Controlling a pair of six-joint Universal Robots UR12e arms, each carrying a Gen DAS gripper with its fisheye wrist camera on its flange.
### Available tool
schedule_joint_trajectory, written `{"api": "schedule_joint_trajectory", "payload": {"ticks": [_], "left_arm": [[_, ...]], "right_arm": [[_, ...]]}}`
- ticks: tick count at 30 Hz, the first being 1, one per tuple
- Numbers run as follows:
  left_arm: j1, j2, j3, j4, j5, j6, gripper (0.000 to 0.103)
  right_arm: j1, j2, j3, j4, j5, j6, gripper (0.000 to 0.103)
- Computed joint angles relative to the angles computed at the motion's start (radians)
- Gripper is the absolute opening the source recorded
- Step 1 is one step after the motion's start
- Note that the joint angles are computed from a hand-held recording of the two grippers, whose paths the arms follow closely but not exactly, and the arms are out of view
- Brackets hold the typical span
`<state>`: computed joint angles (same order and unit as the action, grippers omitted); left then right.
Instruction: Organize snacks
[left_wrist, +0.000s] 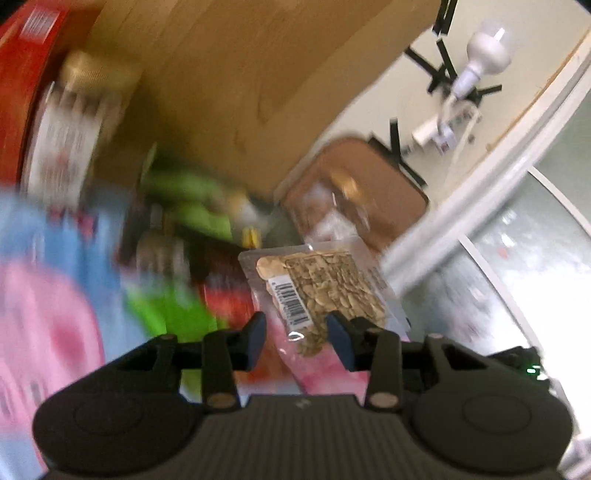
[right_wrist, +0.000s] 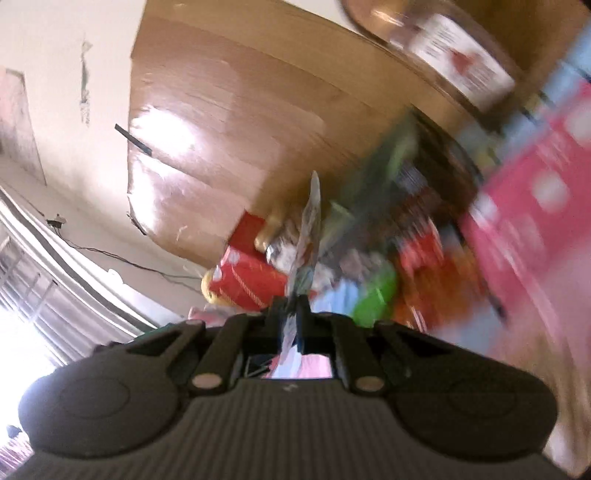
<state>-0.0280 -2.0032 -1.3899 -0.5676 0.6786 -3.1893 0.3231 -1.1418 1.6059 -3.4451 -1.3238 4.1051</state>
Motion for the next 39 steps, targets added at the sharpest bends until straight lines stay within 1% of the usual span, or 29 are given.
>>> {"api": "schedule_joint_trajectory", "payload": {"ticks": [1, 2, 4, 5, 7, 9, 10, 11, 12, 13, 15, 17, 19, 21, 22, 24, 26, 28, 29, 30, 32, 33, 34, 35, 36, 37, 39], "left_arm": [[-0.008, -0.025, 0.034, 0.039, 0.033, -0.026, 0.037], [-0.015, -0.049, 0.068, 0.059, 0.057, -0.056, 0.037], [-0.028, -0.092, 0.136, 0.036, 0.111, -0.092, 0.037], [-0.034, -0.109, 0.161, 0.028, 0.131, -0.095, 0.037], [-0.046, -0.146, 0.217, -0.005, 0.178, -0.078, 0.037], [-0.054, -0.167, 0.250, -0.032, 0.206, -0.076, 0.037], [-0.057, -0.174, 0.260, -0.034, 0.223, -0.076, 0.037], [-0.060, -0.176, 0.260, -0.022, 0.240, -0.073, 0.039], [-0.063, -0.176, 0.258, -0.005, 0.256, -0.069, 0.042], [-0.064, -0.172, 0.250, 0.017, 0.271, -0.066, 0.043], [-0.058, -0.164, 0.234, 0.046, 0.265, -0.063, 0.045], [-0.043, -0.144, 0.201, 0.074, 0.238, -0.063, 0.045], [-0.030, -0.117, 0.153, 0.119, 0.220, -0.071, 0.046], [-0.020, -0.079, 0.087, 0.156, 0.217, -0.080, 0.047], [-0.016, -0.062, 0.057, 0.160, 0.224, -0.085, 0.047], [-0.009, -0.041, 0.017, 0.146, 0.237, -0.105, 0.047], [0.000, -0.030, -0.009, 0.100, 0.228, -0.123, 0.047], [0.012, -0.025, -0.028, 0.062, 0.200, -0.130, 0.047], [0.014, -0.027, -0.028, 0.030, 0.188, -0.134, 0.048], [0.013, -0.032, -0.022, 0.004, 0.176, -0.130, 0.052], [0.011, -0.042, -0.015, -0.032, 0.165, -0.121, 0.053], [0.009, -0.048, -0.008, -0.049, 0.168, -0.127, 0.048], [0.010, -0.053, -0.005, -0.068, 0.153, -0.131, 0.044], [0.010, -0.052, -0.009, -0.067, 0.150, -0.139, 0.043], [0.013, -0.046, -0.021, -0.052, 0.143, -0.138, 0.043], [0.017, -0.038, -0.031, -0.044, 0.131, -0.126, 0.043], [0.027, -0.014, -0.057, -0.034, 0.107, -0.097, 0.042]], "right_arm": [[-0.003, 0.015, -0.036, 0.021, -0.007, -0.019, 0.009], [-0.006, 0.033, -0.073, 0.045, -0.016, -0.043, 0.009], [-0.014, 0.062, -0.133, 0.096, -0.028, -0.096, 0.009], [-0.017, 0.079, -0.163, 0.129, -0.039, -0.109, 0.010], [-0.021, 0.100, -0.208, 0.194, -0.065, -0.127, 0.010], [-0.019, 0.116, -0.244, 0.264, -0.092, -0.158, 0.014], [-0.016, 0.119, -0.258, 0.299, -0.109, -0.184, 0.017], [-0.011, 0.118, -0.268, 0.334, -0.133, -0.222, 0.025], [-0.001, 0.117, -0.279, 0.372, -0.173, -0.262, 0.032], [0.010, 0.111, -0.286, 0.412, -0.220, -0.315, 0.041], [0.018, 0.101, -0.269, 0.400, -0.252, -0.392, 0.042], [0.025, 0.079, -0.233, 0.374, -0.260, -0.424, 0.042], [0.033, 0.060, -0.193, 0.322, -0.244, -0.447, 0.042], [0.036, 0.046, -0.160, 0.307, -0.205, -0.472, 0.041], [0.037, 0.041, -0.151, 0.324, -0.193, -0.472, 0.039], [0.039, 0.045, -0.151, 0.374, -0.191, -0.443, 0.039], [0.031, 0.055, -0.156, 0.410, -0.187, -0.363, 0.037], [0.015, 0.065, -0.154, 0.405, -0.130, -0.272, 0.034], [0.012, 0.068, -0.154, 0.406, -0.115, -0.251, 0.034], [0.012, 0.074, -0.160, 0.415, -0.119, -0.241, 0.034], [0.018, 0.087, -0.178, 0.442, -0.137, -0.234, 0.034], [0.018, 0.097, -0.189, 0.451, -0.132, -0.218, 0.031], [0.015, 0.103, -0.190, 0.456, -0.114, -0.196, 0.026], [0.015, 0.106, -0.185, 0.433, -0.099, -0.184, 0.023], [0.021, 0.100, -0.176, 0.417, -0.100, -0.188, 0.022], [0.030, 0.098, -0.176, 0.416, -0.122, -0.208, 0.022], [0.046, 0.079, -0.162, 0.409, -0.154, -0.264, 0.022]]}}
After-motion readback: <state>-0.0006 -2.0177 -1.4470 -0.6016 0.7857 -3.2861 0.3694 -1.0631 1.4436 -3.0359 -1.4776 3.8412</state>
